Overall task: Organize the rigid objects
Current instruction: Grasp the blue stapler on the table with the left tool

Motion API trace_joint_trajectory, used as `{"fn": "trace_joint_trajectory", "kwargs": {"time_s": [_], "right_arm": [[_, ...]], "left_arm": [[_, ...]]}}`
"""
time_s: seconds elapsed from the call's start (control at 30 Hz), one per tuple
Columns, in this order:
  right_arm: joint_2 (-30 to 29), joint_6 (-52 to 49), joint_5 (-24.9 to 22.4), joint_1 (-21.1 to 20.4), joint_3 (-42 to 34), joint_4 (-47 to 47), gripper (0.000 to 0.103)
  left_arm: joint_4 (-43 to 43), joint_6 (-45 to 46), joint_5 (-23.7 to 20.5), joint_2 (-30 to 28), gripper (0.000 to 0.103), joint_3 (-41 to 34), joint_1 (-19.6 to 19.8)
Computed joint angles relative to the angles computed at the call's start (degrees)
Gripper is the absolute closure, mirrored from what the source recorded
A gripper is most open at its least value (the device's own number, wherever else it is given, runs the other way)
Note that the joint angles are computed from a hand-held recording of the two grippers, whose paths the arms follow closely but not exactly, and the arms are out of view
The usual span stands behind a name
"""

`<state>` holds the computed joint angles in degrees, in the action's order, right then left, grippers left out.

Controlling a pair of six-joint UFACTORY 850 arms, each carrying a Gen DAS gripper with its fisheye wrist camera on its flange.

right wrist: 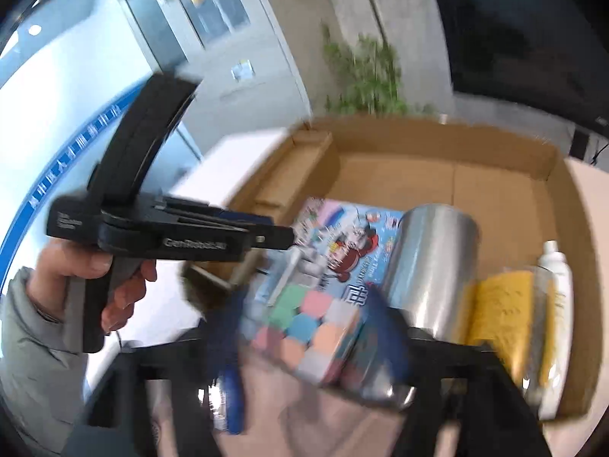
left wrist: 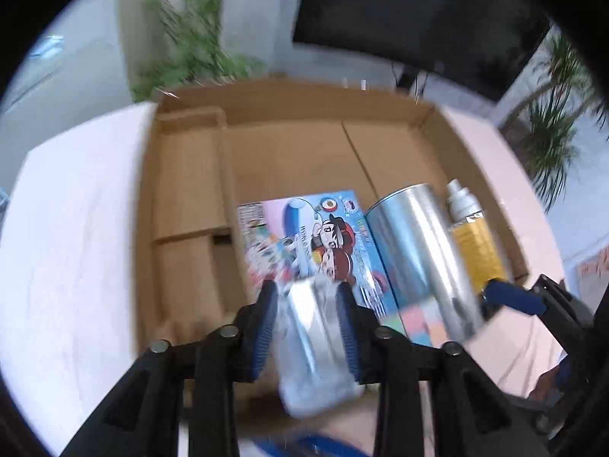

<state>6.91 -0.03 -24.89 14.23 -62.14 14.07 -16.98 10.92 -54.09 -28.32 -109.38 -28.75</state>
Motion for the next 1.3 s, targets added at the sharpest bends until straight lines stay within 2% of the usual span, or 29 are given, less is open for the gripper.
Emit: {"fn": "trace_joint_trajectory", "kwargs": {"time_s": [0.03,0.07,0.1,0.17,0.2,0.23,0.27,0.3,0.33,0.43,0.47,0.5,0.57,0.67,0.77,0.87,0.9,0.93,1.0,1.07,1.1,1.13,1.2,1.27,1.3], "right_arm": [[2.1,3.2,1.4,1.1,1.6,-2.9,0.004],[4.9,6.1,3.0,3.1,4.3,-5.7,0.004],[6.1,6.8,2.9,5.0,5.8,-6.8,0.004],[6.7,10.1,2.4,8.9,7.7,-9.9,0.004],[6.0,11.1,2.6,11.4,8.8,-10.6,0.007],[5.1,9.9,2.6,12.3,9.1,-9.0,0.009],[2.7,8.5,2.8,13.8,9.2,-5.0,0.017],[1.8,7.4,3.1,13.9,9.3,-2.8,0.024],[0.7,8.8,3.6,14.4,9.4,-2.9,0.027],[-3.2,23.1,3.3,14.9,9.2,-13.4,0.032],[-3.4,25.4,3.8,15.0,9.4,-15.8,0.035],[-3.1,27.0,4.8,15.1,9.8,-18.0,0.043],[-3.3,25.0,4.5,15.2,9.6,-17.1,0.055],[-2.6,26.4,2.9,16.4,10.1,-20.6,0.057],[1.3,35.6,-1.6,18.9,12.6,-33.6,0.058],[7.6,45.3,-10.6,20.2,16.7,-48.5,0.058],[10.0,47.2,-15.9,20.5,18.2,-54.5,0.058],[10.7,50.0,-19.0,21.2,18.9,-58.6,0.058],[12.4,52.5,-30.4,24.2,21.7,-70.6,0.058],[12.3,54.0,-38.9,28.7,24.5,-77.8,0.058],[12.3,54.2,-40.8,31.1,25.6,-79.0,0.057],[12.4,55.0,-42.4,33.8,26.8,-81.1,0.054],[13.1,55.1,-41.6,38.2,27.8,-82.6,0.046],[16.6,55.5,-36.5,39.4,27.5,-79.2,0.04],[19.7,57.6,-32.9,38.8,27.2,-76.9,0.029]], "left_arm": [[-0.5,-0.1,3.3,4.3,0.049,5.3,0.6],[-0.9,-0.7,7.0,9.1,0.028,11.3,1.4],[-0.8,-1.6,10.1,12.9,0.017,16.1,2.0],[-0.6,-3.3,13.3,19.2,0.017,23.8,3.4],[-0.8,-4.4,13.0,21.3,0.017,26.7,4.2],[-1.6,-5.9,12.7,23.3,0.017,29.6,5.0],[-2.5,-7.4,12.6,25.0,0.017,32.1,5.6],[-4.0,-7.5,12.3,26.2,0.018,34.1,6.3],[-5.9,-6.6,11.8,27.5,0.018,36.3,6.7],[-7.5,-6.9,12.3,29.8,0.018,40.4,6.7],[-8.7,-6.1,12.2,30.5,0.018,41.4,6.7],[-9.7,-5.4,12.4,30.9,0.018,42.1,6.5],[-11.2,-4.8,13.2,31.9,0.018,43.5,5.7],[-12.5,-4.2,13.6,31.8,0.018,43.8,4.0],[-14.7,-3.1,14.3,31.9,0.018,44.4,2.0],[-17.6,-0.9,14.8,31.2,0.018,44.8,-0.7],[-19.3,0.2,15.3,30.8,0.018,44.9,-1.5],[-21.0,1.2,15.5,30.3,0.018,44.8,-2.1],[-24.8,3.7,15.3,28.9,0.018,44.1,-3.1],[-25.0,3.9,14.4,27.1,0.018,42.9,-4.2],[-24.7,3.8,14.1,26.3,0.018,42.2,-4.7],[-24.5,3.8,13.7,25.6,0.018,41.7,-5.0],[-24.3,3.3,12.6,24.5,0.018,41.0,-5.4],[-24.5,3.3,11.5,23.8,0.018,40.9,-5.5],[-24.2,2.9,10.9,23.4,0.018,40.8,-5.6]]}}
